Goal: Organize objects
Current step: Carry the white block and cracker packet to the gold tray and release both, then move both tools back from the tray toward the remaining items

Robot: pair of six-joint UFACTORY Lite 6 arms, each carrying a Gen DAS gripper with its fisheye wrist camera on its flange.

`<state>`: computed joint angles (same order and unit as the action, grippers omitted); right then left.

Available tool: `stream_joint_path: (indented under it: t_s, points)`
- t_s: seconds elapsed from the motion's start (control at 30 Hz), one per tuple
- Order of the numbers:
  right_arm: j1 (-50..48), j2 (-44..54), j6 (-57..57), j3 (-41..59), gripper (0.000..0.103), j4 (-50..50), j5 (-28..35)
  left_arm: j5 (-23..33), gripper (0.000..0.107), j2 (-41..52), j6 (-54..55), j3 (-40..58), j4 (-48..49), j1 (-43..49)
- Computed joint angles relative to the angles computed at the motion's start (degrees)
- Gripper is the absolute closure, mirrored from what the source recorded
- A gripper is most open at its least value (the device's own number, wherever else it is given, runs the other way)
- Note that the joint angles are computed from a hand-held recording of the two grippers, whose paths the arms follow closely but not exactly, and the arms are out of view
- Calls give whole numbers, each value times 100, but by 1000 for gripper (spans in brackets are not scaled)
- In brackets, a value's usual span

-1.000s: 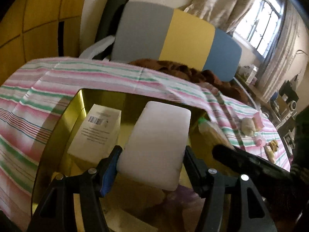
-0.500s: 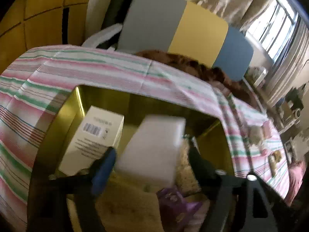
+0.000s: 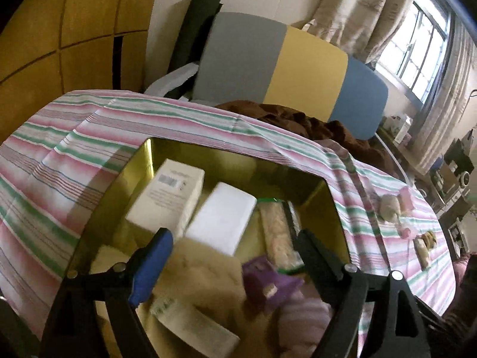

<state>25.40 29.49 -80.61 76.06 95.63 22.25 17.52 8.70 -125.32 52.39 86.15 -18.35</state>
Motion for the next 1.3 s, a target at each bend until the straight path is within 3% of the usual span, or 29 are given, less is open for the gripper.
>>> stream_joint_path:
  t_s: [0.23,0.53,0.77,1.1,1.3]
  points:
    - [-116,-513,-810,-648,36,301,-252,279,20,-163,-453,-158,136,-617]
    - [-468,-827,-1655,-1197,35,698,-430,701,20,314,-26,410,-90,-1685]
    - [-803,-840,-2010,-1427,35,845,-463,700,20,886,237,1097,-97,-2265]
    - [-1331,-932,-3631,-1561,35,1863,-1074,635,20,1592,862,1857,-760,-2678]
    - [-1756,-923,-3479,-1623,34,1563,-930,579,20,1971,1192,2234,-1097,-2836]
